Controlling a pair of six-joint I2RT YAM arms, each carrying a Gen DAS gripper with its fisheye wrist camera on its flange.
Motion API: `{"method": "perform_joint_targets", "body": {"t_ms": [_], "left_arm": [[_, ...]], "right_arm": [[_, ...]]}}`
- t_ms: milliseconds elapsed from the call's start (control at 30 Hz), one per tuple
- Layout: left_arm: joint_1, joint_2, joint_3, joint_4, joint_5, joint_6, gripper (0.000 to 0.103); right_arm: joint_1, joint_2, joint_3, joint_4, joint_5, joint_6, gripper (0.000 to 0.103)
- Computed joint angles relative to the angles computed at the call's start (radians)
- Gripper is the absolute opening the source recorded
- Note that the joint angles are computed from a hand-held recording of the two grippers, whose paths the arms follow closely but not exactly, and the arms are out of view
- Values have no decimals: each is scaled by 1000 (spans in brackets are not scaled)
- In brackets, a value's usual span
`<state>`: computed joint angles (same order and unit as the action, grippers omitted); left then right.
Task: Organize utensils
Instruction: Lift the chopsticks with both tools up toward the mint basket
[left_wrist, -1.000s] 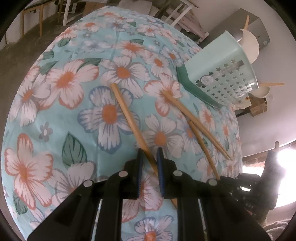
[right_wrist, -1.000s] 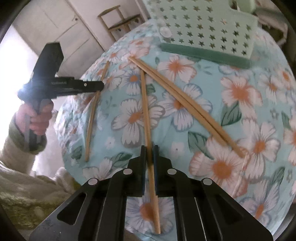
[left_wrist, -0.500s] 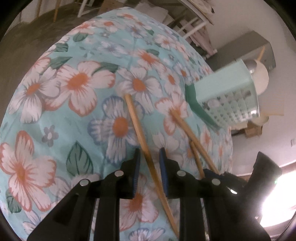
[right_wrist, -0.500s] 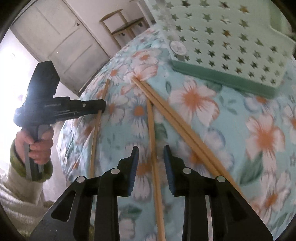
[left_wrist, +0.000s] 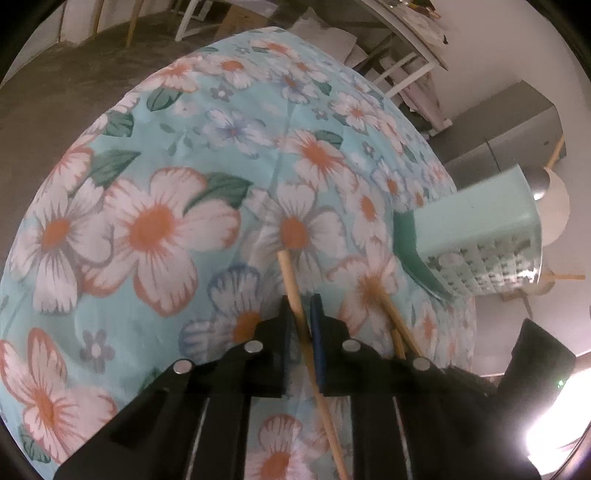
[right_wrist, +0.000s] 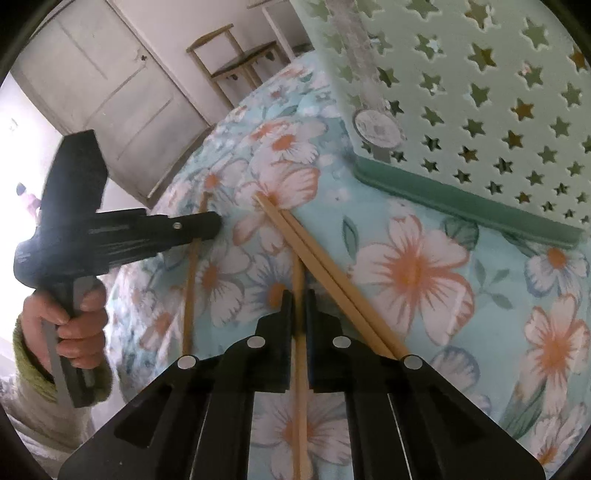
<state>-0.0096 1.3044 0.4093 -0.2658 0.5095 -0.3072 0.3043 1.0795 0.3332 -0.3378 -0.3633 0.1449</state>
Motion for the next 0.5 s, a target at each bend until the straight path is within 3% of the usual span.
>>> {"method": "perform_joint_targets", "body": {"t_ms": [167,267,500], "left_arm": [[-17,-80,-7,-15,-48,-10,9],[2,-165,-7,-68,-43,7,9],[82,-453,41,-267,33,65,7]], "right_arm": [[-28,-102,7,-46,-38,4,5],[-83,-221,23,-136,-67,-11,5],[-209,-418,72,-259,-126,4,5]]}}
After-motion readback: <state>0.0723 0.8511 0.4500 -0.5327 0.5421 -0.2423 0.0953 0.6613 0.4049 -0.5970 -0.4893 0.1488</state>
